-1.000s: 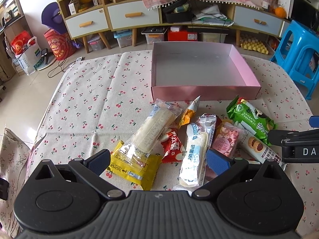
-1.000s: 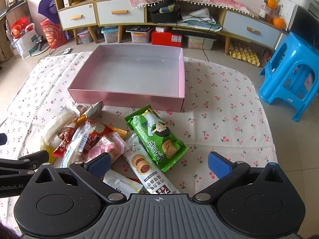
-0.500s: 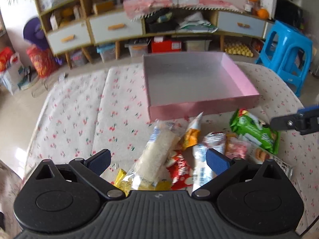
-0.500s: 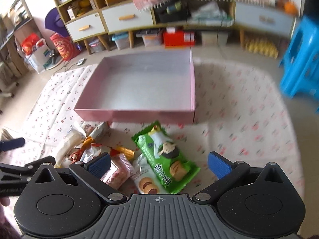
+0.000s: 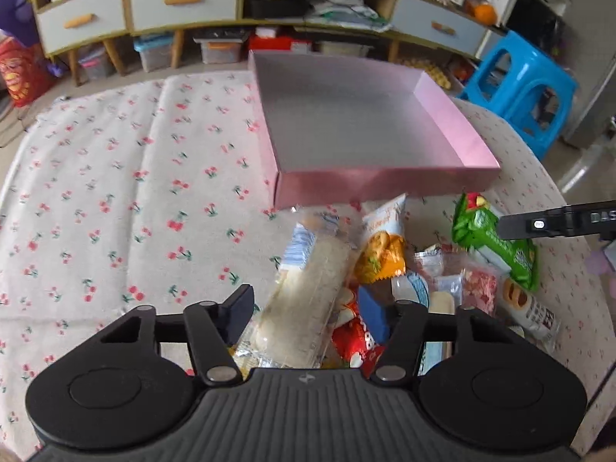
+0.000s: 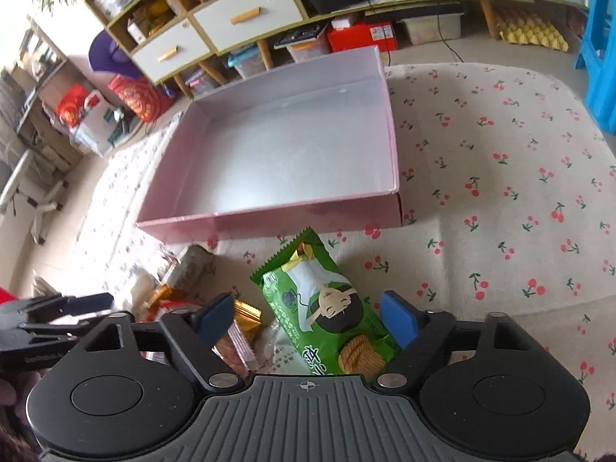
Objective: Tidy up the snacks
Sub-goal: 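Grasp the green cookie pack with right gripper while left grasps white bread bag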
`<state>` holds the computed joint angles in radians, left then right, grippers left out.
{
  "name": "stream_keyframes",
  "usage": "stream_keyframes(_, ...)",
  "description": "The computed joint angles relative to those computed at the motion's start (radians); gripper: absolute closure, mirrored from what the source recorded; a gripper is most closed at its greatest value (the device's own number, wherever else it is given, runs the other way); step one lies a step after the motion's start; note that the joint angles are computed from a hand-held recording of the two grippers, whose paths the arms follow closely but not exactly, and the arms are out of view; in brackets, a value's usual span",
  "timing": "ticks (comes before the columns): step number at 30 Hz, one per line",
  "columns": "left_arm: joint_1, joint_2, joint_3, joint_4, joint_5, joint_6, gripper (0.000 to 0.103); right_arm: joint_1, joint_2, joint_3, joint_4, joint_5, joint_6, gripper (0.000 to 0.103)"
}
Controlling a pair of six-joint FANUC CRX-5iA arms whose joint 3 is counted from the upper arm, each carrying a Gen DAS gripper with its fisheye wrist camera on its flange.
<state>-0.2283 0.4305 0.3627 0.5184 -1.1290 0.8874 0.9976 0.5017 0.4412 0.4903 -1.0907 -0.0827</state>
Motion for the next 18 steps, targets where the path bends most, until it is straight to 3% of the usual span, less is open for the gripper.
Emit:
stream_keyframes(5, 0.013, 0.005, 0.003, 0.011, -0.022, -0.02, 0.051, 0.001, 0.043, 0.061, -0.022, -0.068, 0.06, 0.029)
stream_keyframes(13, 0.012, 0.033, 0.037, -0.004, -0.027, -0.056, 0.052, 0.004, 0.085, 0.123, -0.03, -0.143, 0.11, 0.03)
stream_keyframes(18, 0.008, 0.038, 0.046, -0.023, -0.017, -0.052, 0.064, 0.009, 0.104, 0.147, -0.027, -0.17, 0.125, 0.03)
